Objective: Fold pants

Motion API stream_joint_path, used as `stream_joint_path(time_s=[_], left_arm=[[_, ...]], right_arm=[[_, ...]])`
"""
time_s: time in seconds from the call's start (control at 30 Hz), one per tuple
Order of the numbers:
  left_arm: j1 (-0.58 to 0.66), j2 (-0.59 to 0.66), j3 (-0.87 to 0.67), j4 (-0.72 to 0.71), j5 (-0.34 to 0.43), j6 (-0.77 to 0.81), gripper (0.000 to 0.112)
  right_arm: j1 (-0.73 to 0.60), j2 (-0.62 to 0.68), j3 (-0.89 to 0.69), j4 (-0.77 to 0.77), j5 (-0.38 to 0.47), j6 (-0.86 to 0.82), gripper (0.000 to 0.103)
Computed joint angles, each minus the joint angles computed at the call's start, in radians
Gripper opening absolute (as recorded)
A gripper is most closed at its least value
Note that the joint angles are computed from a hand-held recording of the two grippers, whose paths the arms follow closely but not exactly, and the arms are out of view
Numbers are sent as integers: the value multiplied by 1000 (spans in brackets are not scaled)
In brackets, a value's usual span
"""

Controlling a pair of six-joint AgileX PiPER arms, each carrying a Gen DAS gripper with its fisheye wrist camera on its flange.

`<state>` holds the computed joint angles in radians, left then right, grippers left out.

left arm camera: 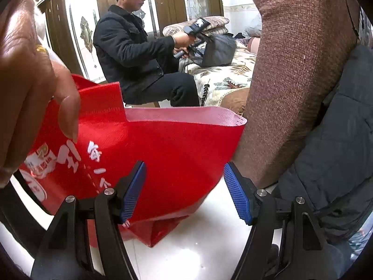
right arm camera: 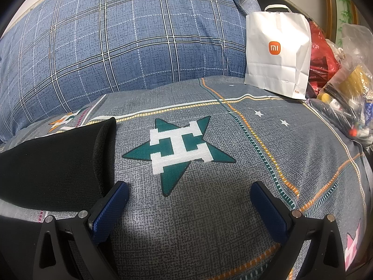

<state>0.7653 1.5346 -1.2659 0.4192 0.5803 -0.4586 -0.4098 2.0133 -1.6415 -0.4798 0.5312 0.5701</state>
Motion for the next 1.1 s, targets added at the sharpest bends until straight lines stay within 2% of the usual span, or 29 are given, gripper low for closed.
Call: stream_joint_path(time_s=[0.33,0.53,1.1], left_arm=[[16,5,-4,-36,3,25,69],[-5,1,0,12,4,-5,69],[0,6,-10,-4,4,4,69]], right_arm=[[-1,0,0,1,0,-2,103],[-1,-1,0,2,0,-1,103],[0,-1,0,0,1,0,103]])
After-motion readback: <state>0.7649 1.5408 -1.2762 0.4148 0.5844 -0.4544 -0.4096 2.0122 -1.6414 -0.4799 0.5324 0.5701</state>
